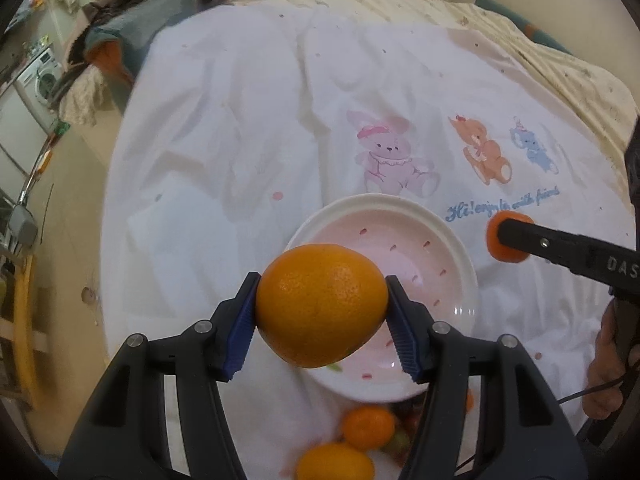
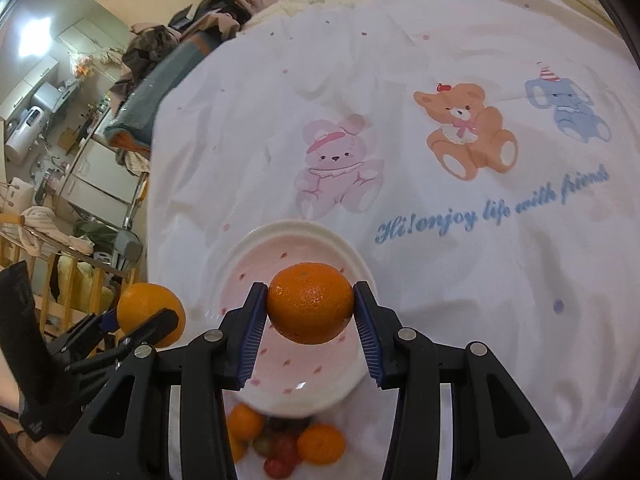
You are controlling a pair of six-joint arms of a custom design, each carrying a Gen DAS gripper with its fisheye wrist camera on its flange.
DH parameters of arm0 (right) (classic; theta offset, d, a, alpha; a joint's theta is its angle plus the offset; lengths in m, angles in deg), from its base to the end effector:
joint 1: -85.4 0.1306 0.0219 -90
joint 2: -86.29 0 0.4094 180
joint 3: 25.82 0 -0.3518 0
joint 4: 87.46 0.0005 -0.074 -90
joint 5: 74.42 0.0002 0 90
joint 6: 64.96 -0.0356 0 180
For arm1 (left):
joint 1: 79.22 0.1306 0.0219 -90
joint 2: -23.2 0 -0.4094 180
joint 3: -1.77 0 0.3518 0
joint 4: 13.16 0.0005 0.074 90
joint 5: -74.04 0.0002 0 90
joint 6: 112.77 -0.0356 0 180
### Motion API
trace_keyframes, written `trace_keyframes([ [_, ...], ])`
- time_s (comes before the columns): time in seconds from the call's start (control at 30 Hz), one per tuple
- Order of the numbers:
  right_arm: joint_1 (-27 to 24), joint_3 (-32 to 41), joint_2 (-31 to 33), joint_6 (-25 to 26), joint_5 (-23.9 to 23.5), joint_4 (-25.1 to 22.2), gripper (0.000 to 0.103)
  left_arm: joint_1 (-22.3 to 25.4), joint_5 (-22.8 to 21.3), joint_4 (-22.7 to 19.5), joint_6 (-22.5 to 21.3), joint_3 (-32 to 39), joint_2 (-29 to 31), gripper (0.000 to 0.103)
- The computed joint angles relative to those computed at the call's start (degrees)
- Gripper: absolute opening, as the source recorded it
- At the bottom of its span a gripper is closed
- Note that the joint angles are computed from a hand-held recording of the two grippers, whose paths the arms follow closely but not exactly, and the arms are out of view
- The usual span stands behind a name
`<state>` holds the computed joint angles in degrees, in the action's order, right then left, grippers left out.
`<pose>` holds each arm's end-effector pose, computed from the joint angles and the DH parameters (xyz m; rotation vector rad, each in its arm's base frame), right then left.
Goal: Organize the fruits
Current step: 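Move the large orange and the tangerine over the pink plate with both tools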
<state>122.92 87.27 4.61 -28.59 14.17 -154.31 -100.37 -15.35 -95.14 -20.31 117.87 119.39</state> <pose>0.3872 0.2978 0.5388 0.3557 2.5925 0.6646 0.4175 -0.1625 0.5605 0.4358 2.6267 -0.1493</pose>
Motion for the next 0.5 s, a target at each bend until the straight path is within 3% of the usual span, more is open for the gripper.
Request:
trace_keyframes([
  [0.17, -1.3, -1.5, 2.1, 1.0, -2.8, 2.3, 0.046, -0.6, 0.2, 3.5, -1.1, -3.4, 1.1, 0.056],
  [0.5, -0.8, -4.8, 3.5, 1.8, -5.7, 4.4, 0.046, -0.7, 3.6, 3.7, -2.6, -6.5, 2.4, 0.056],
])
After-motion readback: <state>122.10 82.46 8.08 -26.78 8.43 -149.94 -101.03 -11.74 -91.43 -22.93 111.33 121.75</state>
